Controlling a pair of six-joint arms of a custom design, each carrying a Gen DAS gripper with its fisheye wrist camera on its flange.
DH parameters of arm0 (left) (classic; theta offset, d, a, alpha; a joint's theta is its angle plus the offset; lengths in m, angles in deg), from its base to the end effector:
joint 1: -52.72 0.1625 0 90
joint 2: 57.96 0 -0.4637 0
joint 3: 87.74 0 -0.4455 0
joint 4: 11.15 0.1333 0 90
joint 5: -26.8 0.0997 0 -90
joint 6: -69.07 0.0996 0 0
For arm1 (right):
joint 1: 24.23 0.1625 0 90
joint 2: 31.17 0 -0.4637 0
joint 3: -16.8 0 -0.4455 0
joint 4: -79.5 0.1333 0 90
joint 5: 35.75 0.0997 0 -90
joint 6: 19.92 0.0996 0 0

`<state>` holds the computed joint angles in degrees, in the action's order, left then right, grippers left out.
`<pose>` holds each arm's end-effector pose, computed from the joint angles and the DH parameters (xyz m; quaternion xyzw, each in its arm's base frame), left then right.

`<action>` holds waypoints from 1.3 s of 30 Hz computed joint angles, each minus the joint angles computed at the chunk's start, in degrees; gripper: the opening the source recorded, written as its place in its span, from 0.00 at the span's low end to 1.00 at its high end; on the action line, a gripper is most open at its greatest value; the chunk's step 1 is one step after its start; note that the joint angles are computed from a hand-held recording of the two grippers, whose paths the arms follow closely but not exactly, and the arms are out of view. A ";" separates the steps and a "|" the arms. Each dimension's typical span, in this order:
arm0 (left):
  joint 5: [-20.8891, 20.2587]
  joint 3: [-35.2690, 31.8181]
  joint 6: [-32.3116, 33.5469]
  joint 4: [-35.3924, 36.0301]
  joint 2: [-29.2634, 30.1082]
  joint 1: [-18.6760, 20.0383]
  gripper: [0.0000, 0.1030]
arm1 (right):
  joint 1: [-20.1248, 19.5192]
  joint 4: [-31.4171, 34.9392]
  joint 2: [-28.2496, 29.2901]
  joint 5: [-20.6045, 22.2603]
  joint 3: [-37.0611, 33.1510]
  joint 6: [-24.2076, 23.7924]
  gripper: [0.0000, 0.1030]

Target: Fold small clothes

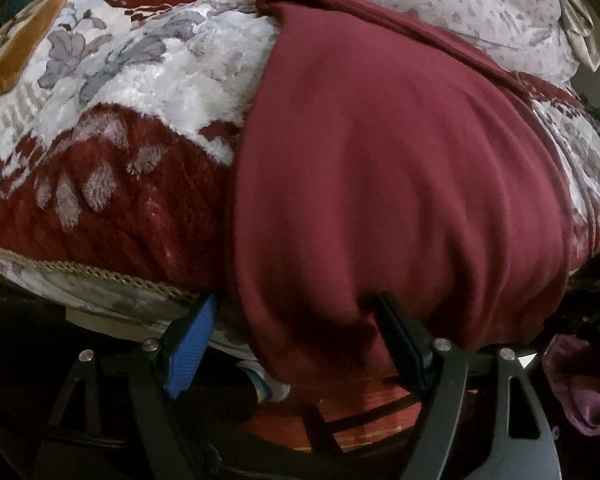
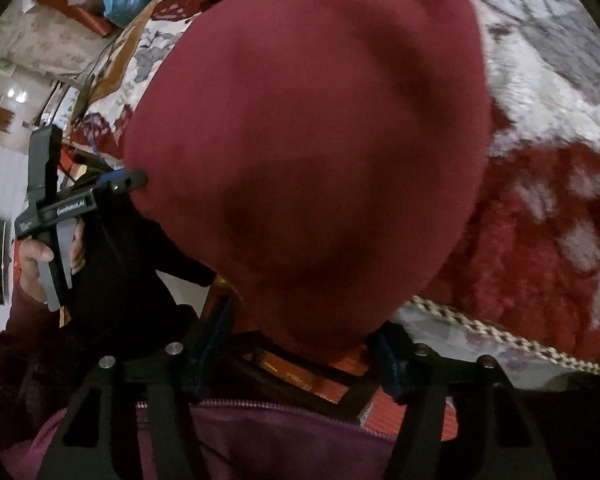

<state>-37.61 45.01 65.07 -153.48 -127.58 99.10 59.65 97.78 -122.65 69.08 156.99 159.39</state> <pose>-0.1786 -0.4430 0.0929 0.3486 0.9063 -0.0050 0.2388 0.0829 -0.2381 0.1637 -0.0717 -0.9694 0.1899 0.1380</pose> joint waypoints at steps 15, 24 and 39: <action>-5.53 -0.80 -1.20 2.77 -3.42 1.18 0.12 | 1.61 -1.70 -5.85 -4.17 1.35 -1.43 0.14; -9.11 -3.97 0.41 0.25 -6.09 0.33 0.11 | 2.91 0.93 -16.64 -7.76 -0.58 -2.82 0.14; -11.07 -20.43 3.31 -10.98 12.04 -0.17 0.11 | -2.39 -1.49 -20.12 -12.28 -10.63 -4.28 0.14</action>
<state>-48.69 24.58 68.38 -164.46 -115.53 98.93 57.25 96.29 -142.77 56.80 146.36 155.11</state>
